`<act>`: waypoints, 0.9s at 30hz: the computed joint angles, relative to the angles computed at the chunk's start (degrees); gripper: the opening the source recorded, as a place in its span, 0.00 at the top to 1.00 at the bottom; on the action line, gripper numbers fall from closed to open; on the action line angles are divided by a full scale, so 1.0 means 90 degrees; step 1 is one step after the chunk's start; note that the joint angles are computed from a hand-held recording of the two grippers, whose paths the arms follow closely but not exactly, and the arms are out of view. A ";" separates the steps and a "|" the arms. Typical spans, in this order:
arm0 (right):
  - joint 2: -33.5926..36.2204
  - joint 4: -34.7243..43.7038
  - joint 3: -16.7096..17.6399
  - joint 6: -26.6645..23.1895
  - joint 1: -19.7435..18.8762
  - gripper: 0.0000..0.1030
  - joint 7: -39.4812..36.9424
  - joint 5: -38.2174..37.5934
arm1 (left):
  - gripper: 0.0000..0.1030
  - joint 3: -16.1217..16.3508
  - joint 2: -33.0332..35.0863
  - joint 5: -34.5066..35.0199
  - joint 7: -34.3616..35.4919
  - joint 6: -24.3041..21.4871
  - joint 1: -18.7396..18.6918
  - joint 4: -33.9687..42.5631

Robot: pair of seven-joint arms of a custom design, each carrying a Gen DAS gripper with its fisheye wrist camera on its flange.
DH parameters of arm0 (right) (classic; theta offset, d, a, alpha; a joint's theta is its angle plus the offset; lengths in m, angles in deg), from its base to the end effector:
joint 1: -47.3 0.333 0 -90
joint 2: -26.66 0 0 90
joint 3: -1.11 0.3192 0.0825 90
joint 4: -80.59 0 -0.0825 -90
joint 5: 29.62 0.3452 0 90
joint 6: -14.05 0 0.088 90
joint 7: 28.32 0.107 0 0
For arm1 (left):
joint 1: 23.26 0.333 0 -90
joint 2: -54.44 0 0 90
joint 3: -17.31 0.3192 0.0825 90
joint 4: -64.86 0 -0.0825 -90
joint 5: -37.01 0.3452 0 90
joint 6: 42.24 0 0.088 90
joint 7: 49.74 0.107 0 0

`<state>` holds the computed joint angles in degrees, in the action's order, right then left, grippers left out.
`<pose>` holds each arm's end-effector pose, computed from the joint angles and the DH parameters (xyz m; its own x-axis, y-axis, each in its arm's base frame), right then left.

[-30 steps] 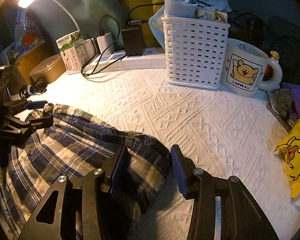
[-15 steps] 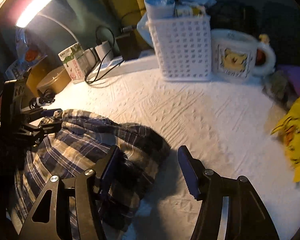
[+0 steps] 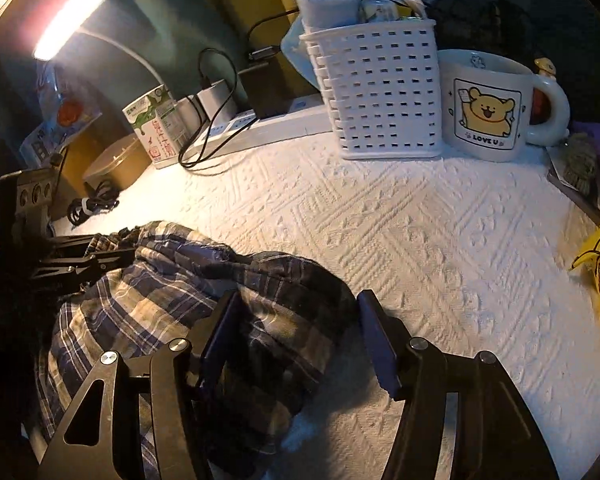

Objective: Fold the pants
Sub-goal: 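Lift the folded pants with both tools and carry them toward the bed corner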

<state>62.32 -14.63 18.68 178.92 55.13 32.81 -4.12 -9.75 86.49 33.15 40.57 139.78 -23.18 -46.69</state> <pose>0.6555 0.2384 0.3480 0.4821 -0.8480 -0.2203 -0.7490 -0.2684 -0.6057 0.5962 -0.2503 0.3329 -0.3358 -0.8997 0.2789 -0.7750 0.0956 -0.6247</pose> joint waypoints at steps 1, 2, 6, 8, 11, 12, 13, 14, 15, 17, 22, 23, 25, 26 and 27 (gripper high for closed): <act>0.0012 0.0007 0.0093 -0.0045 -0.0064 0.57 -0.0100 0.0025 | 0.87 0.0195 -0.0065 0.0035 -0.0042 0.0044 -0.0180 -0.0037; 0.0024 0.0012 0.0183 -0.0103 -0.0124 0.64 -0.0186 0.0082 | 0.88 0.0457 -0.0178 0.0081 -0.0114 0.0077 -0.0430 -0.0097; -0.0091 -0.0188 0.0228 0.0234 -0.0079 0.80 -0.0359 0.0145 | 0.89 0.0827 -0.0507 0.0187 -0.0321 0.0425 -0.0768 -0.0408; -0.0275 -0.0440 0.0266 0.0569 -0.0044 0.81 -0.0400 0.0154 | 0.89 0.0973 -0.0732 0.0231 -0.0453 0.0658 -0.0903 -0.0640; -0.0665 -0.0935 0.0482 0.1218 -0.0113 0.81 -0.0524 0.0123 | 0.89 0.1378 -0.1103 0.0325 -0.0621 0.1044 -0.1278 -0.1017; -0.0838 -0.1137 0.0590 0.1478 -0.0160 0.81 -0.0566 0.0087 | 0.89 0.1469 -0.1230 0.0354 -0.0653 0.1139 -0.1365 -0.1137; -0.0956 -0.1270 0.0683 0.1622 -0.0221 0.81 -0.0560 0.0026 | 0.89 0.1673 -0.1376 0.0327 -0.0675 0.1255 -0.1570 -0.1272; -0.1076 -0.1396 0.0772 0.1749 -0.0276 0.81 -0.0545 -0.0040 | 0.89 0.1951 -0.1546 0.0234 -0.0665 0.1411 -0.1860 -0.1434; -0.1201 -0.1530 0.0886 0.1889 -0.0354 0.81 -0.0536 -0.0096 | 0.89 0.2132 -0.1714 0.0127 -0.0638 0.1584 -0.2067 -0.1604; -0.1457 -0.1818 0.1195 0.2185 -0.0576 0.81 -0.0519 -0.0182 | 0.89 0.2378 -0.1978 -0.0158 -0.0491 0.1862 -0.2397 -0.1877; -0.2105 -0.2634 0.2154 0.3120 -0.1305 0.81 -0.0400 -0.0553 | 0.89 0.2744 -0.2659 -0.1726 0.0734 0.2567 -0.3280 -0.2497; -0.2235 -0.2753 0.2188 0.3251 -0.1308 0.81 -0.0330 -0.0632 | 0.89 0.2695 -0.2780 -0.1922 0.0897 0.2696 -0.3314 -0.2618; -0.2520 -0.3060 0.2540 0.3546 -0.1610 0.81 -0.0075 -0.0923 | 0.89 0.2566 -0.3038 -0.2399 0.1294 0.2952 -0.3388 -0.2822; -0.2627 -0.3174 0.2730 0.3645 -0.1797 0.81 0.0097 -0.1117 | 0.89 0.2474 -0.3208 -0.2634 0.1468 0.3133 -0.3407 -0.2969; -0.2750 -0.3299 0.2918 0.3749 -0.1978 0.81 0.0298 -0.1329 | 0.89 0.2379 -0.3333 -0.2764 0.1556 0.3249 -0.3377 -0.3075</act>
